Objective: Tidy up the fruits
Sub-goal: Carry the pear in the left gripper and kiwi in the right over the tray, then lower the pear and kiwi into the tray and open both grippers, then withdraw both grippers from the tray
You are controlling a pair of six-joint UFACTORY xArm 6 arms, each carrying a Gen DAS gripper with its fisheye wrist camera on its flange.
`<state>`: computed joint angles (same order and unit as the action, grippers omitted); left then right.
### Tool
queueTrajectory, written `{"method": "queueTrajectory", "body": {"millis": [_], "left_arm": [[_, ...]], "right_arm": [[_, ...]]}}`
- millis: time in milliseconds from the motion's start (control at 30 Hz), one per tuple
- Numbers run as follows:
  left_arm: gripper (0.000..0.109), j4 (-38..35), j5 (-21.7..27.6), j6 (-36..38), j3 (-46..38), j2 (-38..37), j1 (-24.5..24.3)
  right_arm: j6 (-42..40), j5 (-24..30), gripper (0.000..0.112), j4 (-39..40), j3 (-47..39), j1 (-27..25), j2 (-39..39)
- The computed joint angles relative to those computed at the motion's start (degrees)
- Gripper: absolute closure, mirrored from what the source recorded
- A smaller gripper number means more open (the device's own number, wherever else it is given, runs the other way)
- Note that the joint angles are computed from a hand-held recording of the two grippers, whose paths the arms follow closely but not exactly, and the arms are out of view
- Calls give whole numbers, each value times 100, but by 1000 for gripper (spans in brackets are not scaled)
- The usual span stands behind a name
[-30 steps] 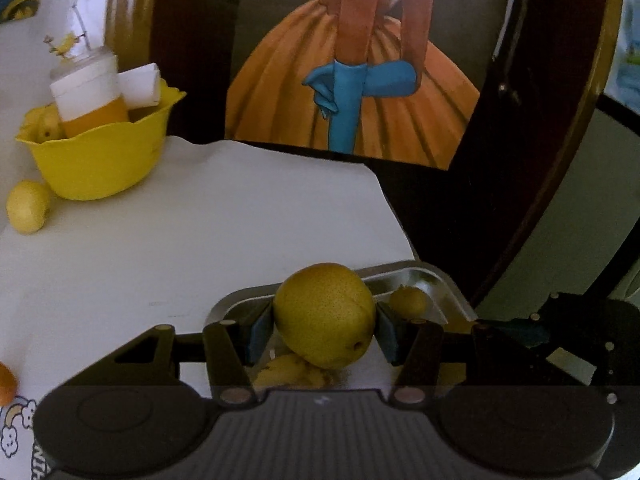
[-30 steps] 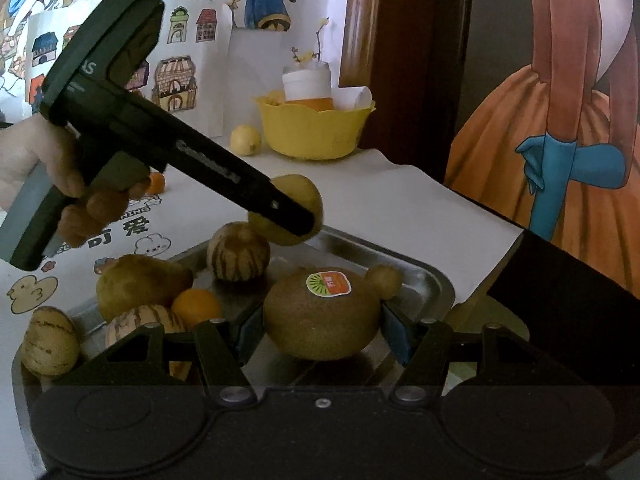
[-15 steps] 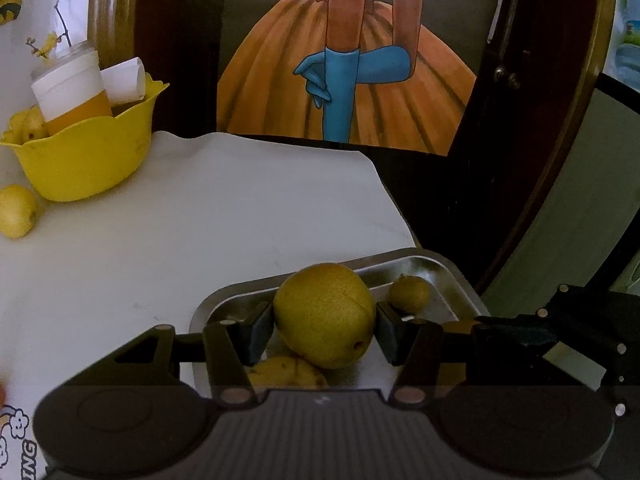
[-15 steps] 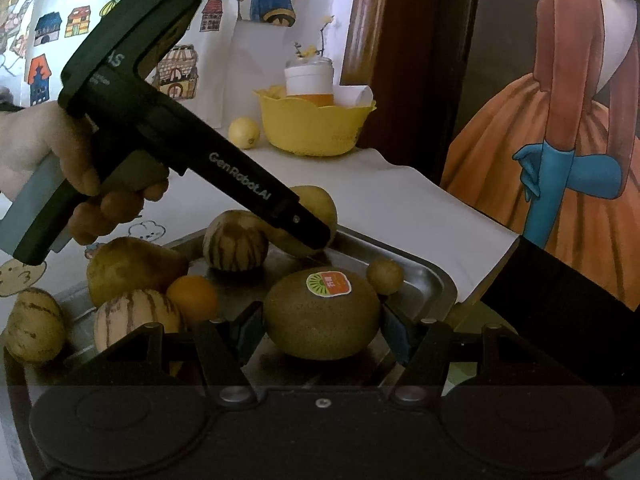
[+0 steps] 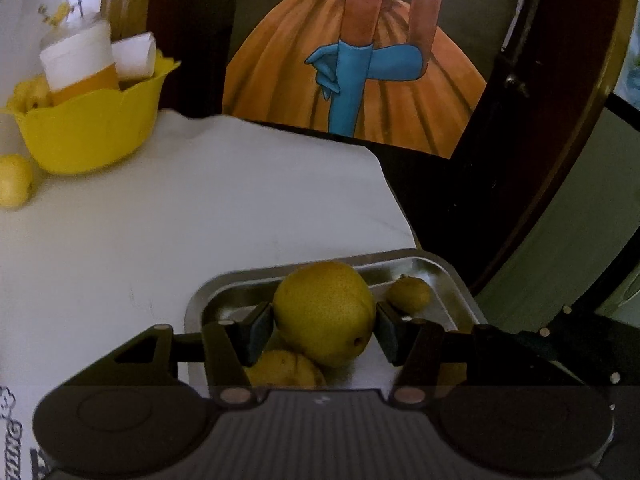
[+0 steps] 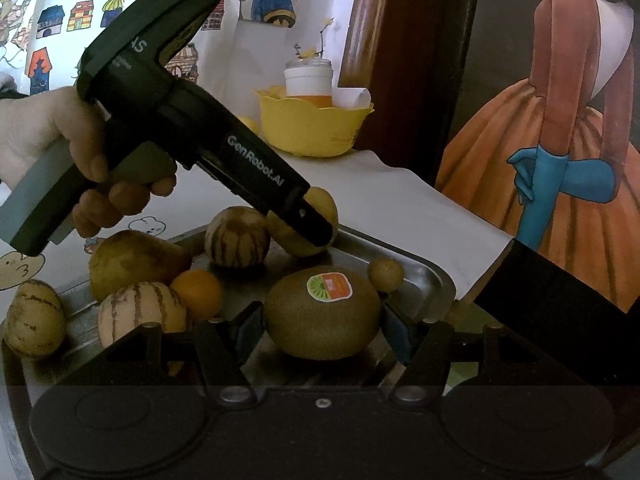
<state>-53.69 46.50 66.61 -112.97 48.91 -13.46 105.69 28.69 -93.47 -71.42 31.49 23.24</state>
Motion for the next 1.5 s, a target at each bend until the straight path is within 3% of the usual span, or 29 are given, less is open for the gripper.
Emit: {"method": "queueTrajectory", "body": {"millis": [233, 433, 600, 767, 1033, 1267, 1500], "left_arm": [[41, -179, -21, 119, 390, -319, 46], [26, -773, -192, 528, 1120, -894, 154], [6, -1609, -676, 1168, 2048, -1527, 290], [6, -2547, -1024, 1848, 2907, -2062, 467], [6, -3977, -1260, 3424, 4162, -2963, 730], [6, -4605, -1500, 4355, 5012, -3570, 992], [6, -4929, -1685, 4822, 5451, -3888, 1299]], "right_arm": [[326, 251, 37, -41, 80, 160, -99], [891, 701, 25, -36, 283, 431, -342], [1255, 1347, 10, 164, 422, 809, -511], [952, 2025, 10, 531, 318, 1240, -450], [1454, 2682, 10, 1087, 334, 1787, -543], [2117, 3293, 10, 1646, 231, 2289, -484], [1944, 3692, 10, 2013, -363, 2725, -7]]}}
